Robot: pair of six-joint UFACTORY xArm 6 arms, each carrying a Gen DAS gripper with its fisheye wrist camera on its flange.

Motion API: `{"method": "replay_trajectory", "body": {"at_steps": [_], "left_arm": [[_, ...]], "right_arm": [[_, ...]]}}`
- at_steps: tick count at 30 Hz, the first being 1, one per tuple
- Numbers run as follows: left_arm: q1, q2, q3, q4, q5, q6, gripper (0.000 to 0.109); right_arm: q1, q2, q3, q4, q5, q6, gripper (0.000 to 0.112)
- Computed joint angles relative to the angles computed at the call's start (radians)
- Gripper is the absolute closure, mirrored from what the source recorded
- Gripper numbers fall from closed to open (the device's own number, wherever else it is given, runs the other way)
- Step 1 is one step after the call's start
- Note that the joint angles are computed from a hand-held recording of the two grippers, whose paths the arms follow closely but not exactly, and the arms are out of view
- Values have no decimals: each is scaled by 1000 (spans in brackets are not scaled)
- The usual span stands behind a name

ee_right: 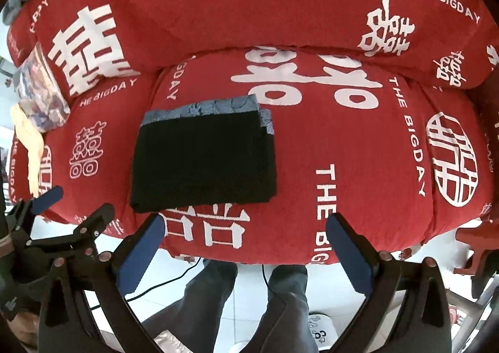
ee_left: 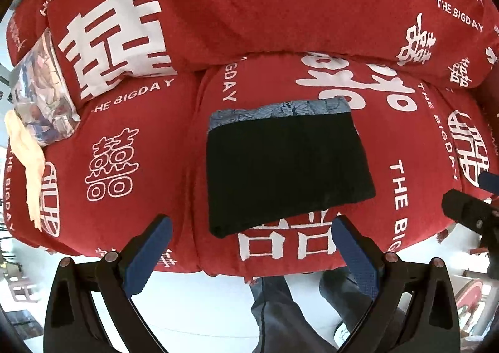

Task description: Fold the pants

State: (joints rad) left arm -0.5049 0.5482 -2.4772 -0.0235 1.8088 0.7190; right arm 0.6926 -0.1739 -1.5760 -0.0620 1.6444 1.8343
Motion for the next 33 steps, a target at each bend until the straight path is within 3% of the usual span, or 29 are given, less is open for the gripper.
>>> {"method": "replay_trajectory", "body": {"at_steps": [33], "left_arm": [[15,-23,40,22,-45,-10,6]], "right_arm": [[-17,33,-16,32,9,-38,10]]}}
